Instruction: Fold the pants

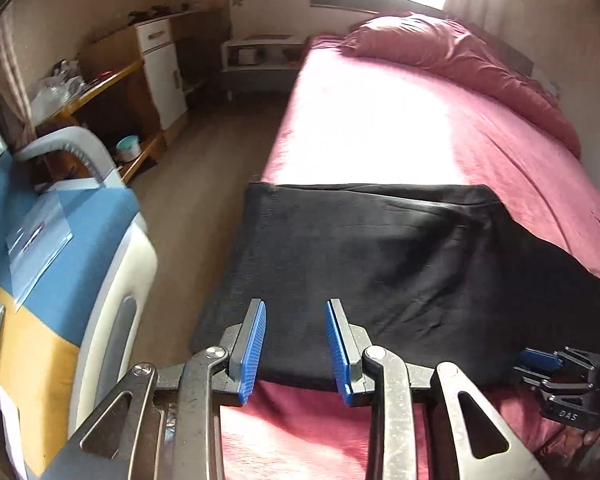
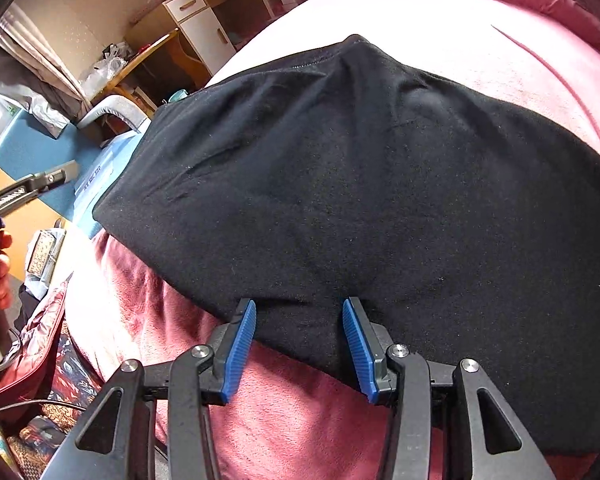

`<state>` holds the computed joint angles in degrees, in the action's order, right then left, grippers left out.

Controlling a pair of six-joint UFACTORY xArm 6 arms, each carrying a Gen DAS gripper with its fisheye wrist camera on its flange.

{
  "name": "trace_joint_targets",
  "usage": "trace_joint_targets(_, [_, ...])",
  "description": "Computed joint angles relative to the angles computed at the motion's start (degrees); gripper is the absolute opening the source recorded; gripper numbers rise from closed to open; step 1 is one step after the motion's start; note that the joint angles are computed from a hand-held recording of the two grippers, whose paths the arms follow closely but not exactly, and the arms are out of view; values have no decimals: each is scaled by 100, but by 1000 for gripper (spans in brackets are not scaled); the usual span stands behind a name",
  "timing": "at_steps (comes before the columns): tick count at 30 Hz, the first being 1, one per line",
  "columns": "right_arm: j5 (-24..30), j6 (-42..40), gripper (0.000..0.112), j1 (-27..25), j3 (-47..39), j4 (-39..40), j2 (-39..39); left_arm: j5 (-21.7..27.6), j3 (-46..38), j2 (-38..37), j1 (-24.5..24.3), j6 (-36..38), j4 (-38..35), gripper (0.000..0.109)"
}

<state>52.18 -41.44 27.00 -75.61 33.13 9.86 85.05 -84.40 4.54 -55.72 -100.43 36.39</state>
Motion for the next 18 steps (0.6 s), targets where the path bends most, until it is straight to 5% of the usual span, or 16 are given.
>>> trace_joint_targets(7, [-260, 111, 47, -168, 102, 47, -381, -679, -1236, 1117, 100, 1331, -13, 31])
trace_joint_targets(18, [-634, 834, 47, -883, 183, -583, -545, -929, -2631, 2237, 187, 2687, -110, 31])
